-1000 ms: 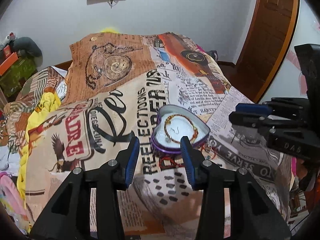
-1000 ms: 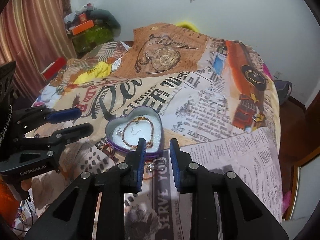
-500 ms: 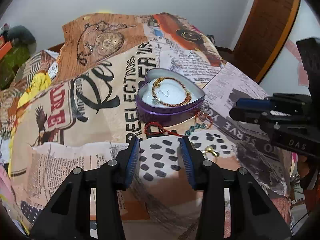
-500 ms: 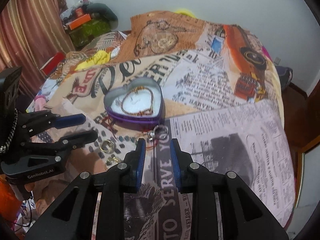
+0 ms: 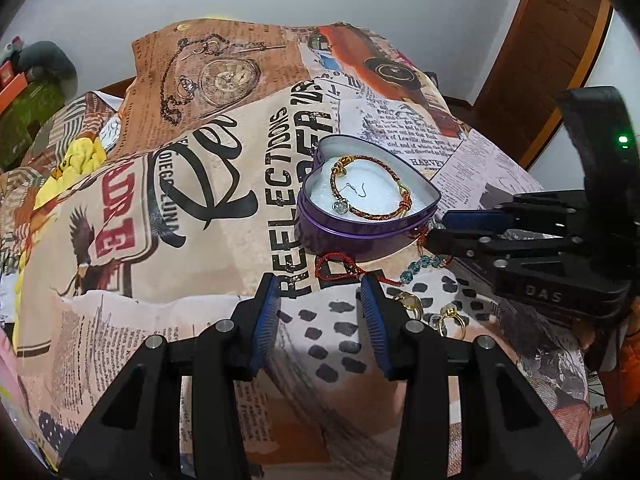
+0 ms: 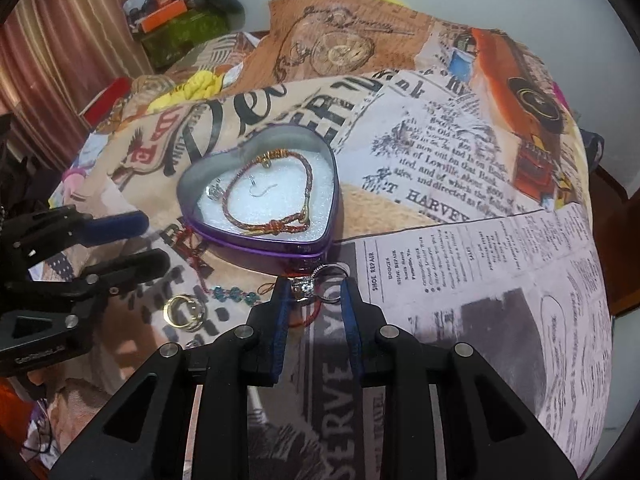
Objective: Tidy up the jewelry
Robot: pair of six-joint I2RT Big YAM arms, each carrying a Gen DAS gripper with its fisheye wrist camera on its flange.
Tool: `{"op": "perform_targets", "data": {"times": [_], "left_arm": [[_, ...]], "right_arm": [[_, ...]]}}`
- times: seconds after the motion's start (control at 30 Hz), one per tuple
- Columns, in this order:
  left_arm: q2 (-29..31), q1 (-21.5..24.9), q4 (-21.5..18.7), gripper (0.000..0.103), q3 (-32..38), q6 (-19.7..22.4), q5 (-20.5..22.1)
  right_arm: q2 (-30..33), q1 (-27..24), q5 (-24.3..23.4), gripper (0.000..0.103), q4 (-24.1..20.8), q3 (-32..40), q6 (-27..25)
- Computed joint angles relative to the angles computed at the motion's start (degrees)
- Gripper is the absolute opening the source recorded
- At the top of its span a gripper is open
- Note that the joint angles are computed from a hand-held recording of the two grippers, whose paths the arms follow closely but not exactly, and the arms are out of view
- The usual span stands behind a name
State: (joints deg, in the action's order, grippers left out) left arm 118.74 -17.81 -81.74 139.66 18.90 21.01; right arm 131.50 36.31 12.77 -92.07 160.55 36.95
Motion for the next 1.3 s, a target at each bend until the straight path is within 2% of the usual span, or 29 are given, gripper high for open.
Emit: {"op": "perform_targets", "data": {"times": [0.07,0.33,0.43,0.7,0.73,0.77,0.83,0.93,1.17,1.3], "left_arm": [[0.20,-0.04,-0.19,0.042,0.17,0.15,0.49],[0.00,-0.32,-0.15,0.042,-0.66,0.36,0.63],[-0.61,-0.20,-0.05,0.042,-1.33,0.69,0.63],[-3.72,-0.12,0.02,0.042,-5.53,2.29,1.15],[-4.21,-0.19,-0.04,0.042,-6.27,2.58,1.41],[-4.60,-0.25,-0.06,0.042,-6.87,2.84,1.58],[-5.54,-0.61,0.18,0.042,-8.41,3.54,1.61],[-6.96,-1.27,1.86,0.042,-10.79,4.21,0.83],[-7.32,-1.90,3.42,0.041,-11.95,4.34,1.59],[-6.21,-2.12,2.91,0.027,-10.67,4.82,2.44]], "right_arm": [[-0.97,-0.25,-0.24,0.031,1.32,-2.09,-0.43],[-3.90,-0.25,0.48,0.032,6.80,-8.60,-2.14],[-4.68,-0.05,1.18,0.027,7.75,-10.06,-2.41],[-9.07,0.96,2.13,0.027,11.26,-16.60,-0.54],[-9.74,1.10,2.24,0.015,11.92,-17.53,-0.30],[-10.10,1.13,1.81,0.010,12.16,-17.91,0.05],[-11.60,1.43,2.30,0.010,13.56,-19.89,0.90],[-11.98,2.11,4.26,0.010,13.13,-19.81,0.68],[-14.55,2.92,5.11,0.010,15.00,-23.88,1.06],[-15.34,2.56,4.77,0.010,15.09,-25.40,2.34]]}}
